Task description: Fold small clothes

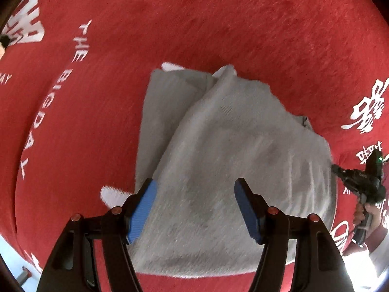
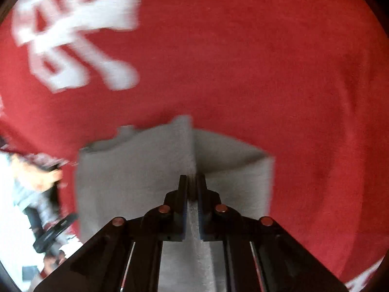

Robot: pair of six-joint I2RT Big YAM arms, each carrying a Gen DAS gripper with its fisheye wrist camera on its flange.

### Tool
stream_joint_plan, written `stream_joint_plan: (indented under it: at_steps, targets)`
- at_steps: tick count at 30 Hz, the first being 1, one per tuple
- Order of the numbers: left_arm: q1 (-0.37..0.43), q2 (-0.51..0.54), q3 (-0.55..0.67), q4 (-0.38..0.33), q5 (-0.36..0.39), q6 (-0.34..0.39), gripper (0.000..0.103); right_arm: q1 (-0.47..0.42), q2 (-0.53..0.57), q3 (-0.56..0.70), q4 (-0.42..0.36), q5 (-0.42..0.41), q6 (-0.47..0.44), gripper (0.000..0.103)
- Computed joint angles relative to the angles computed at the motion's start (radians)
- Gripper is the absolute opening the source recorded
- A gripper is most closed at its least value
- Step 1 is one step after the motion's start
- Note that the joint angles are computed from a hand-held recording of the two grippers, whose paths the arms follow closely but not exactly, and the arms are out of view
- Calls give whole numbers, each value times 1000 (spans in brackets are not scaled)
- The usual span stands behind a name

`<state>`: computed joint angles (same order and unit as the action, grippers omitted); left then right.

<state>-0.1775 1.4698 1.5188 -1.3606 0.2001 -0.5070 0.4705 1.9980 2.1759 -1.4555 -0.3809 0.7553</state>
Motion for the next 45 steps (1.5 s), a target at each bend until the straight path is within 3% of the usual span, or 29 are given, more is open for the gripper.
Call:
stream_joint_plan:
  at_steps: [3,6,9,14,21,24,27,30,31,33,35,40,45]
  targets:
    - [11,-30,-16,-19,0,2,67,-6,-28,-38,12,-9,26,16]
    - [26,-58,-24,-46,12,27,67,3,-71,-67,7,-15,-9,19]
    - [42,-79,-35,-75,33,70,67,18,-132,-129,55,-56,-16,20]
    - [71,-121,-86,-102,93,138,67,103,-200,-192,99,-158,-24,34]
    - [103,-135,-151,-74,219,245,67,269,-126,-88,52,-275,-40,35]
    - [119,-129,-155,-79,272,308,67,342,-82,-58,83,-275,35,35]
    - [145,-121,-159,-82,343,362,67,376,-105,-121,169,-280,155,35]
    - [148,-91,-151,-84,384,399,66,399,-113,-148,204,-263,225,35]
    - [145,-86,-151,-83,387,411,58,402,-113,-150,208,-258,237,35]
    - [136,-69,-150,-99,397,456,22,411,-108,-144,204,-244,262,35]
    - [128,-71,-151,-96,380,476,9,416,-90,-116,174,-234,266,35]
    - [201,-150,-174,-93,466,500,9,432,-17,28,61,-220,241,35]
    - [282,-187,-277,-132,419,533,9,443,20,75,11,-230,231,35]
